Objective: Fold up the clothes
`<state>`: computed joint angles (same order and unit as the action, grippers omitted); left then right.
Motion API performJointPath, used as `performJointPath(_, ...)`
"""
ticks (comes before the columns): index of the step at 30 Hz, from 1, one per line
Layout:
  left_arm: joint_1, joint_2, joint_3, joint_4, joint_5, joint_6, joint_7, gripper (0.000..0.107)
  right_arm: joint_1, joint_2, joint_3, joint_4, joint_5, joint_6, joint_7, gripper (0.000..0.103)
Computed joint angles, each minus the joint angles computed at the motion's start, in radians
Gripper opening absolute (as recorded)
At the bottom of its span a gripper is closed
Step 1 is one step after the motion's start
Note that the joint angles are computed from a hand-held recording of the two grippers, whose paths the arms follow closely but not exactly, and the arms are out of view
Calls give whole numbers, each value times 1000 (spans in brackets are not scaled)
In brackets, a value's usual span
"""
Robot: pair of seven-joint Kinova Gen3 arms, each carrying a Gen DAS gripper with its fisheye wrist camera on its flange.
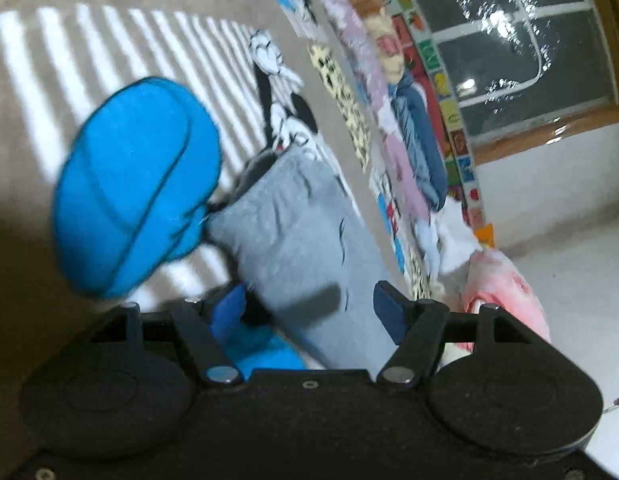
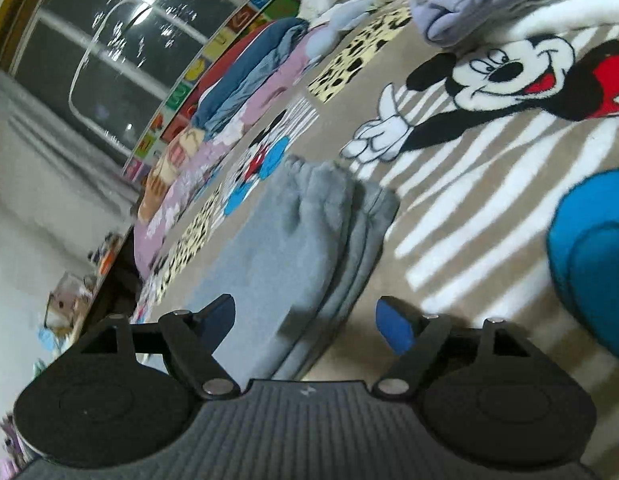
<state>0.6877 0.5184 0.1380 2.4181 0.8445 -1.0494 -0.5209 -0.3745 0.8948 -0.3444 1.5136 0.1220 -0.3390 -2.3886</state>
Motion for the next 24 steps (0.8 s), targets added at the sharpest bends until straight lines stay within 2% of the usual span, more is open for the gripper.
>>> performJointPath(4,-22,53,-16,-21,-27,-66,53,70,13,39,-4,-87,8,52,-5,77)
performJointPath(7,-32,65,-23,-52,-9,-57,21,66,-5,58,21,-121,-23,49,0,77)
performJointPath(8,-32,69,-24,-59,1,-50,3,53,-19,58,38,-134,-34,64,7,78)
performJointPath(10,-23,77,-38,-73,19,-32,-30,36,-50,56,77,-154,-66,89,25,77)
performJointPath(11,-25,83,-39,-72,15,-37,-25,32,-73,51,108,-155,-96,92,32,62)
performJointPath(13,-49,75,-11,-50,-5,-63,1,29,-83,47,125,-143,-153,96,25,26)
performJointPath(15,-40,39,-17,-39,-2,-44,-25,27,-110,31,158,-111,-215,71,17,23)
performJointPath(18,-28,-14,-7,-19,16,-26,-54,26,-215,-28,274,-58,-328,68,44,20)
performJointPath(22,2,-91,12,46,71,-4,-76,26,-264,-135,296,102,-397,-15,50,20)
performJointPath(24,27,-131,24,88,103,1,-83,26,-254,-191,256,194,-427,-54,59,20)
